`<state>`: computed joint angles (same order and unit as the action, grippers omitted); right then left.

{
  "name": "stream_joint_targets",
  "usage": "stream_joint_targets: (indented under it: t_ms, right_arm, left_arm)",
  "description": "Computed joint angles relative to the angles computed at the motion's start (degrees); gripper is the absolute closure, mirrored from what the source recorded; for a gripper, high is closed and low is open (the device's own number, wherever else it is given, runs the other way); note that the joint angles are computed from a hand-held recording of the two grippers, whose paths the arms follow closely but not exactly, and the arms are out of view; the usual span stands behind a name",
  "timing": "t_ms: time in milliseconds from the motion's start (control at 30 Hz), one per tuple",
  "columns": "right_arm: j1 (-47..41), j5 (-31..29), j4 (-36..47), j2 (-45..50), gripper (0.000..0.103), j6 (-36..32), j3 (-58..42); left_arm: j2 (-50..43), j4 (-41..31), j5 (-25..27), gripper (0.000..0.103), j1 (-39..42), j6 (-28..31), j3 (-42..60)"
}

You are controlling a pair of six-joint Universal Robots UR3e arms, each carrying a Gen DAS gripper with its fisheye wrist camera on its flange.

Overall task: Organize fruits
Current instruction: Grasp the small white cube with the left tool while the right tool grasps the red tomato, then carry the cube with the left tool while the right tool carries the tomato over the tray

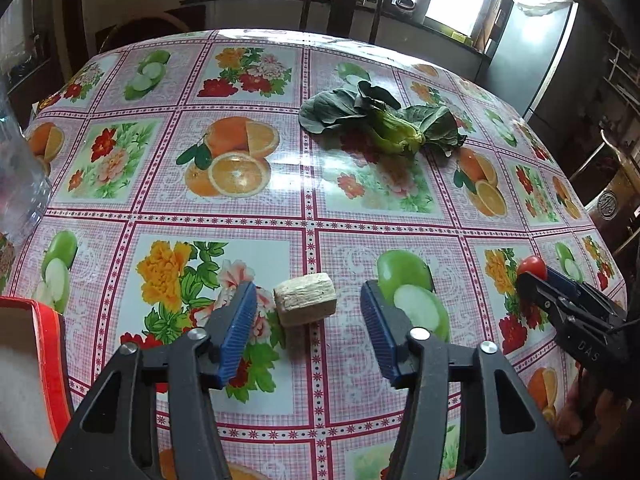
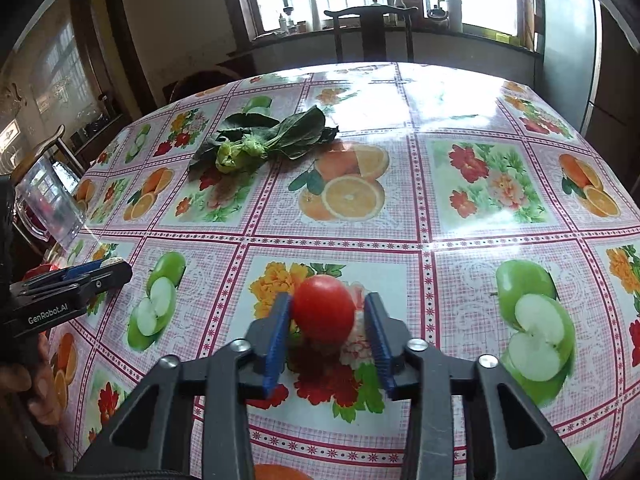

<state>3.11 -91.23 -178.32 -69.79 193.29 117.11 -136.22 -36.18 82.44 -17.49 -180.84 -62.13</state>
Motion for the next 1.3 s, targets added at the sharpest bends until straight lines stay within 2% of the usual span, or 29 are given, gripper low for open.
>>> stream_joint_targets:
  t_ms: [100,233,400,800,1300]
  right_arm:
    - [0.59,-0.08,-0.73,-0.56,0.072,0.27,0.93]
    - [1.69,1.34,-2.09,-3.24,0.073,1.07,4.40]
    - [4.78,2.54,-2.81,-8.30,0.073,2.65,8.84]
    - [13.75,0.64,-1.11,-18.51,0.073,8.59,14.32]
    - [27.89,-5.37,-0.53,-17.58,0.073,16.29,11.47]
  left_arm:
    - [0.45,0.27,0.12,0.076,0.21,1.15,-0.81]
    - [4.15,1.60,-1.60,0.076,1.01,1.58,-6.61]
    - [11.51,6.45,-4.02,0.076,2.10,1.34,-18.48]
    - [31.26,15.68,-8.74,0.076,6.27,2.29,-44.96]
    - [52.06,18.93,-11.74,0.076,13.15,4.87,-65.73]
